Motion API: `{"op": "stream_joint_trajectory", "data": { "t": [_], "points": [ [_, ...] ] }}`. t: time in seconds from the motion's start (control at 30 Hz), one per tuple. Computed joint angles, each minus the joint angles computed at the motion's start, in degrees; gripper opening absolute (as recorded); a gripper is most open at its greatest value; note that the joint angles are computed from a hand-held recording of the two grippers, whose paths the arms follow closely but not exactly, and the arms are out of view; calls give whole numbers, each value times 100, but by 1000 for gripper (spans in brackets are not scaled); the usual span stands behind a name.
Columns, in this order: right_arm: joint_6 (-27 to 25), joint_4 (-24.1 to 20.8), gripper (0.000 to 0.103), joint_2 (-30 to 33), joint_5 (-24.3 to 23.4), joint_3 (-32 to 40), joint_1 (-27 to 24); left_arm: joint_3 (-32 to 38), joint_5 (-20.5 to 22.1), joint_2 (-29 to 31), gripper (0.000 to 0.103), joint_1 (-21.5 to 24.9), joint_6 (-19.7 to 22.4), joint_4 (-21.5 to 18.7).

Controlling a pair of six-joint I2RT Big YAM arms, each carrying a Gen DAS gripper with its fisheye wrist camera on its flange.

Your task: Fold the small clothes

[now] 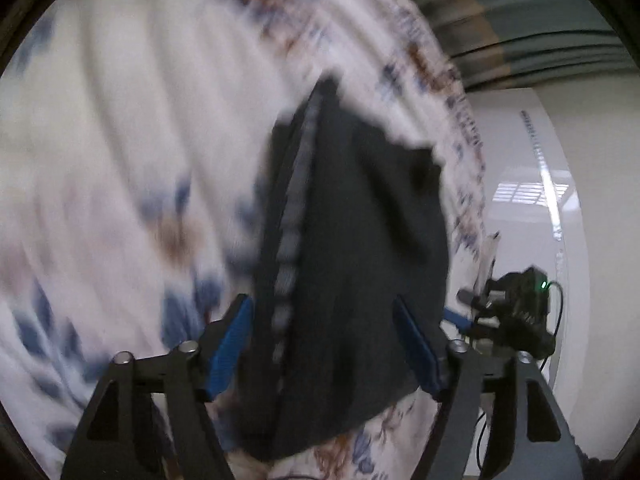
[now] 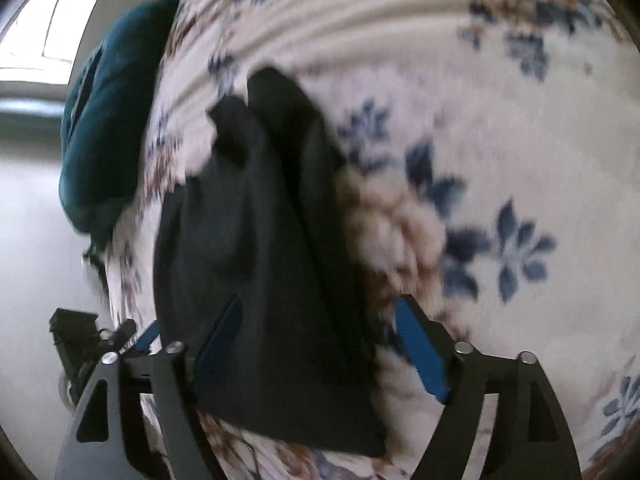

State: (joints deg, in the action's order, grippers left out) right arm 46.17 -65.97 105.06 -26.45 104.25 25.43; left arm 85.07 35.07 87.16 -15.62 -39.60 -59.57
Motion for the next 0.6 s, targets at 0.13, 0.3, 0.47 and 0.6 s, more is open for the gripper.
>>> {"op": "stream_joint_trajectory", "data": {
  "t": [0.13,0.3,0.47,0.6],
  "points": [
    [-178,220,89,200,-546,-139,-34,-503,-268,-313,71,-255,-676,255],
    [-598,209,89,907,-938,653,-132,-1267,-1158,-1386,71,-623,-1989,750],
    [-1162,-746,89,1906,-1056,2161,-217,-1470,-1649,-1708,71,-895,-2665,951],
    [-1399,-1311,89,2427,-1180,3012,-267,-1459,-1976,-1998,71,-1065,-3249,858]
  ]
}}
